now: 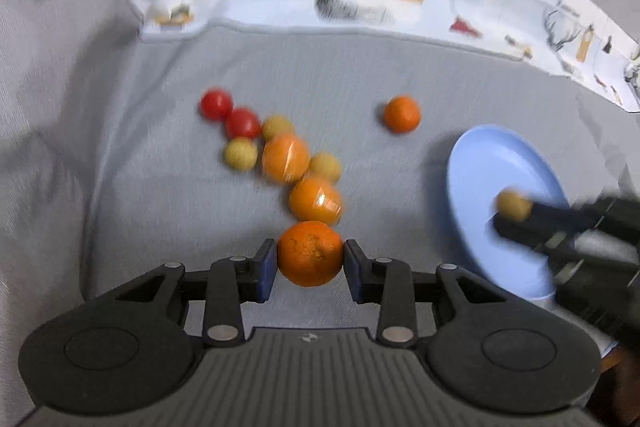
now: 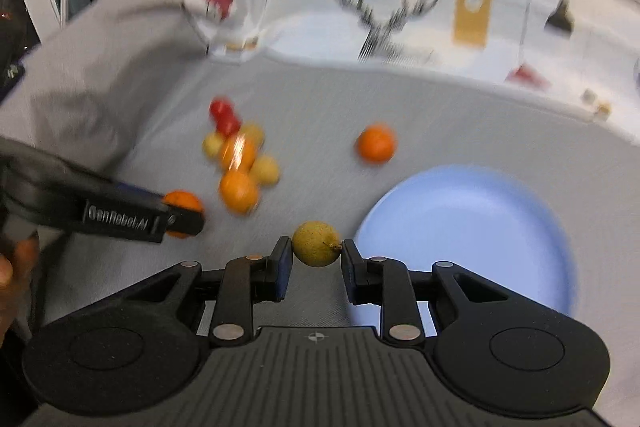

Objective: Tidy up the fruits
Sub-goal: 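Carry the mandarin in the left gripper over the plate while the right carries the lemon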

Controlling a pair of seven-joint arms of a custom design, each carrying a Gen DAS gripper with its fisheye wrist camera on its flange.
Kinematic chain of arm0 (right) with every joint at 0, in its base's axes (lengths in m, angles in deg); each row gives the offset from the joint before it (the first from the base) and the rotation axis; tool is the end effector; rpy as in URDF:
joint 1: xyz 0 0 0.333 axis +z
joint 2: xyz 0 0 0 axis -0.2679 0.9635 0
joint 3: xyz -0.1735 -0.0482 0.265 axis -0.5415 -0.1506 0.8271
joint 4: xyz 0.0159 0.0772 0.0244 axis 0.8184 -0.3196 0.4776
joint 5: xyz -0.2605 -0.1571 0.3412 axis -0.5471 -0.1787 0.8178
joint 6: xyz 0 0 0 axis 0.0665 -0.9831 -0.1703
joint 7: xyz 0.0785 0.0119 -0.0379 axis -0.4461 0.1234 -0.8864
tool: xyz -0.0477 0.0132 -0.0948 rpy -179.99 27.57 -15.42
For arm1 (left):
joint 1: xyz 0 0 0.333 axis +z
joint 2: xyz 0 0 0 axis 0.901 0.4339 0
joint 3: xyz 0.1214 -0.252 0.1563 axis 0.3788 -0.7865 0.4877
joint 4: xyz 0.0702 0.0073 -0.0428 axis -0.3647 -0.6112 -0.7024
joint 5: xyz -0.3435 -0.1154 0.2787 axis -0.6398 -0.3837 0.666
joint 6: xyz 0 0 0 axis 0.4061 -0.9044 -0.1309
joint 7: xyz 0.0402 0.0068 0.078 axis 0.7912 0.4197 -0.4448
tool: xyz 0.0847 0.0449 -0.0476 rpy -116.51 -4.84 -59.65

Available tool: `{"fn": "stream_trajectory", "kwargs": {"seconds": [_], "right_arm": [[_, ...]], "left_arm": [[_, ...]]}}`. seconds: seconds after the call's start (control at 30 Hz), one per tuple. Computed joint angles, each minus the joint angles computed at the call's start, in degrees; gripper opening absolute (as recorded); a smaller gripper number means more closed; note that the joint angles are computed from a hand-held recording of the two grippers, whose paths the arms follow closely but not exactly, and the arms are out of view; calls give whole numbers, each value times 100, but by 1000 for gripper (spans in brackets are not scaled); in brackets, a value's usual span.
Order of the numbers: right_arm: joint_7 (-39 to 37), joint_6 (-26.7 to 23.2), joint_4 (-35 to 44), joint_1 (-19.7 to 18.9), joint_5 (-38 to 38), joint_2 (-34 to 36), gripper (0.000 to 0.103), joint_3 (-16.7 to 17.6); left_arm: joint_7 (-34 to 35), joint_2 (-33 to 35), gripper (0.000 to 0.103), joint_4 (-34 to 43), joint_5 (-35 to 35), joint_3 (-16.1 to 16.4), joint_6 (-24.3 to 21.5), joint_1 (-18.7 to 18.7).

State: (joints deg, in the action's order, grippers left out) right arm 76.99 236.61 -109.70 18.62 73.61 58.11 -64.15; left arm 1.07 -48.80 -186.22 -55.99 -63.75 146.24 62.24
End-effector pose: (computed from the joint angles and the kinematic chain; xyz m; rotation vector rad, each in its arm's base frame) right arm 0.6428 0.3520 0.3415 -1.9846 1.3675 -0.4864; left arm 0.6566 -0.1426 0.3534 -1.9194 1.9991 -0.6470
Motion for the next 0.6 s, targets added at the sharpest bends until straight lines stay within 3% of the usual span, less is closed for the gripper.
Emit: {"fn": "stream_trajectory", "kwargs": {"seconds": [0.13,0.23,0.33,0.47,0.53,0.6], "right_arm": [[266,399,-370,717,-579,-336,28,-1154],[561,600,-651,861,-328,-367,28,-1533],[869,250,-669,903,-59,-298,28,-1711],[1803,255,-711,1708,-485,-104,27,-2762],[1940,15,-649,1572,-418,-67,27,-2678],[1891,-23,-634,1063,-287,-119,28,-2170]], "left_arm": [[-377,-126,39,-102,370,70,346,-206],[-536,-69,39,-52,715,53,548,-380],[-413,70,39,21,847,-86,819,-475],[-28,459,39,268,764,-368,1070,-477],[246,642,39,417,543,-614,1063,-317],[655,802,39,567,155,-1005,1019,-9]]}}
